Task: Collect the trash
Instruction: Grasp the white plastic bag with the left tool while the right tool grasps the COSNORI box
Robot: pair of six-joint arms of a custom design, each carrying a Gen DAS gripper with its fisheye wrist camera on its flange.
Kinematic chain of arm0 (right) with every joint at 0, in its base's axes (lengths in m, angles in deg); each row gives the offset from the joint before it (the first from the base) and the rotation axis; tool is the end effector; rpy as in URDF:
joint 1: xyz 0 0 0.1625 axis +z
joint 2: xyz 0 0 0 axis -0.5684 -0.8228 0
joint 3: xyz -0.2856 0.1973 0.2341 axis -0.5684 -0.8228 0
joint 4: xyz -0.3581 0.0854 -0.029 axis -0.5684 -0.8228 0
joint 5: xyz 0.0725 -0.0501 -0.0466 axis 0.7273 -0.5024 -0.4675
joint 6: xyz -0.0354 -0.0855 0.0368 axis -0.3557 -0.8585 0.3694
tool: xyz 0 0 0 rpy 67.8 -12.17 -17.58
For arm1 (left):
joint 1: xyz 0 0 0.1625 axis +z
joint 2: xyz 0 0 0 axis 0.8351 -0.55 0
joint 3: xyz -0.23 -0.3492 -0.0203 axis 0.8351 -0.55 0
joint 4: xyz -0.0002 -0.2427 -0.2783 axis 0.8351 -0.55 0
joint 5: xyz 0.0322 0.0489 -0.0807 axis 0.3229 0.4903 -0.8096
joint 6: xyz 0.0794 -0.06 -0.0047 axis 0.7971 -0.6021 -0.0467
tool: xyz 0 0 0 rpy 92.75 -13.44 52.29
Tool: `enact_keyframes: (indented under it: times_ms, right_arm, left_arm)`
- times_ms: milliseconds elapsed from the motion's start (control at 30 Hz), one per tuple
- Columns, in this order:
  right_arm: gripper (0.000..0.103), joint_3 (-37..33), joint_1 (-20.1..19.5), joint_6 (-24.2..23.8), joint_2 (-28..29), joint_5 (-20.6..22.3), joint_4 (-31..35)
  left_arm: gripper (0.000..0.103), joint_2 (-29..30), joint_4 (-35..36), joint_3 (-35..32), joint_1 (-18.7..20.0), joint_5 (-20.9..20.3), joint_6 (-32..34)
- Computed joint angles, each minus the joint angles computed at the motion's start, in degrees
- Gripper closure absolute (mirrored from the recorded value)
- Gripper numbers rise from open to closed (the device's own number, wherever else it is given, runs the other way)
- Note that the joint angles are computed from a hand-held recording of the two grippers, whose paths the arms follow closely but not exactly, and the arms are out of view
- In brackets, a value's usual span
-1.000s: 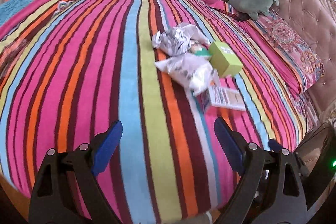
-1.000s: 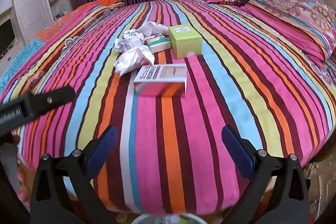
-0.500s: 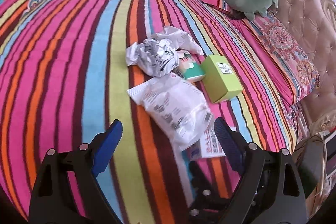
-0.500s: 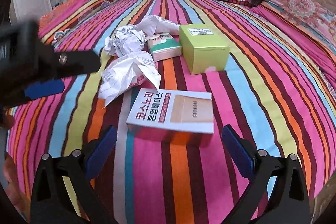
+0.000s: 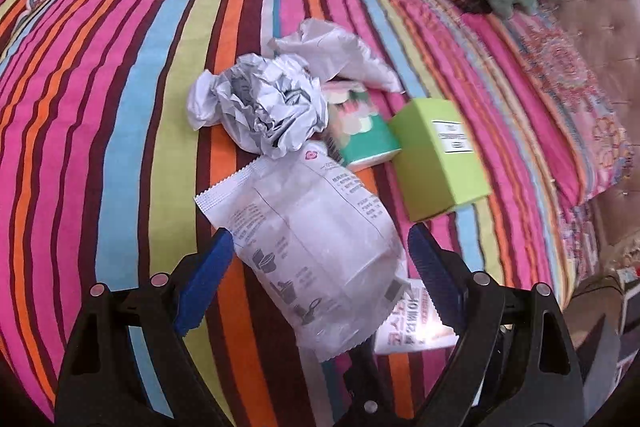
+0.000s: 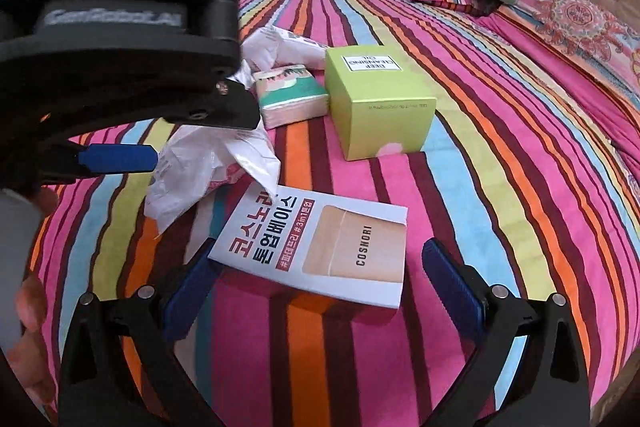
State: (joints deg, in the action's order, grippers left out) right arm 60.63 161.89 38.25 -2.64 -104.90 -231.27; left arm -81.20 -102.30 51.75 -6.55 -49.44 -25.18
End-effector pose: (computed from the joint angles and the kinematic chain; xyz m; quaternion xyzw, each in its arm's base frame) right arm 0.4272 -0.4464 0.0704 0.3017 -0.8765 0.2501 0.2796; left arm -0.1669 -0.5172 0.3701 -0.0811 0.9189 -0.2987 0.2445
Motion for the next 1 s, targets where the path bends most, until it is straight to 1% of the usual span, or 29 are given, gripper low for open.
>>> enact_keyframes:
  times_ms: [33, 100, 133, 167, 200, 233, 300, 333, 367, 400, 433, 533, 600, 667, 733, 867, 1000]
  right_arm:
    - [0.008, -0.2, -0.2, 0.5, -0.2, 1.0, 1.0]
    - [0.008, -0.6, -0.4, -0.2, -0.2, 1.8, 1.7]
    - [0.008, -1.0, -0.2, -1.3, 0.2, 1.6, 1.9]
    - [0.008, -1.4, -0.4, -1.9, 0.3, 1.5, 2.0]
    - [0.008, -2.0, -0.5, -2.0, 0.7, 0.9, 2.8]
    - [0.008, -2.6, -0.7, -1.4, 0.8, 0.5, 4.0]
    - [0.009, -2.7, -1.0, -0.2, 0.6, 1.0, 4.7]
    - [0.009, -2.7, -1.1, 0.0, 0.5, 1.2, 4.7]
    - [0.015, -2.7, -0.9, -0.5, 0.6, 0.3, 4.1]
    - [0.018, -2.7, -1.0, -0.7, 0.5, 0.5, 4.1]
    - [0.018, -2.6, -1.2, -0.9, 0.3, 0.9, 4.3]
    - [0.019, -1.3, -1.6, -1.3, -1.0, 1.7, 3.8]
    - [0.019, 0.2, -1.9, -0.9, -1.7, 1.5, 2.1]
    - [0.019, 1.6, -2.0, 0.4, -2.9, 1.6, 1.8]
    - [0.019, 1.8, -2.2, 0.5, -3.4, 1.4, 2.1]
    - [0.019, 3.5, -2.0, 0.1, -4.9, 0.2, 1.1]
    - [0.019, 5.7, -2.0, 0.4, -7.0, 0.5, -0.3]
  left_arm:
    - [0.012, 1.0, 2.0, -1.3, 0.3, 0.1, -1.0]
    - [0.012, 2.4, 5.8, -3.3, 0.6, 0.9, -2.6]
    - [0.012, 2.9, 7.7, -4.2, 0.6, 1.4, -3.3]
    - [0.012, 3.7, 11.6, -5.9, 0.9, 1.9, -4.8]
    - [0.012, 4.4, 15.5, -7.6, 1.3, 1.8, -6.8]
    - [0.012, 4.8, 17.4, -8.3, 1.7, 1.3, -8.0]
    - [0.012, 5.1, 18.8, -8.6, 2.2, 1.2, -8.8]
    - [0.012, 5.1, 18.9, -8.2, 2.1, 2.1, -8.7]
    - [0.012, 5.1, 18.9, -7.9, 2.0, 2.6, -8.5]
    - [0.016, 5.1, 19.2, -7.7, 1.9, 3.3, -8.7]
    - [0.025, 5.5, 21.7, -8.1, 1.4, 4.9, -10.1]
    - [0.030, 4.3, 20.5, -6.3, 0.9, 5.7, -9.4]
    - [0.031, 3.0, 18.6, -5.0, 0.8, 5.2, -8.6]
    - [0.031, 1.1, 17.3, -3.0, 0.1, 4.6, -9.0]
    - [0.031, -0.7, 15.5, -0.9, -0.6, 4.2, -8.8]
    - [0.031, -4.3, 15.7, 3.8, -3.6, 5.1, -11.2]
    - [0.031, -7.2, 15.4, 7.8, -6.9, 6.2, -13.5]
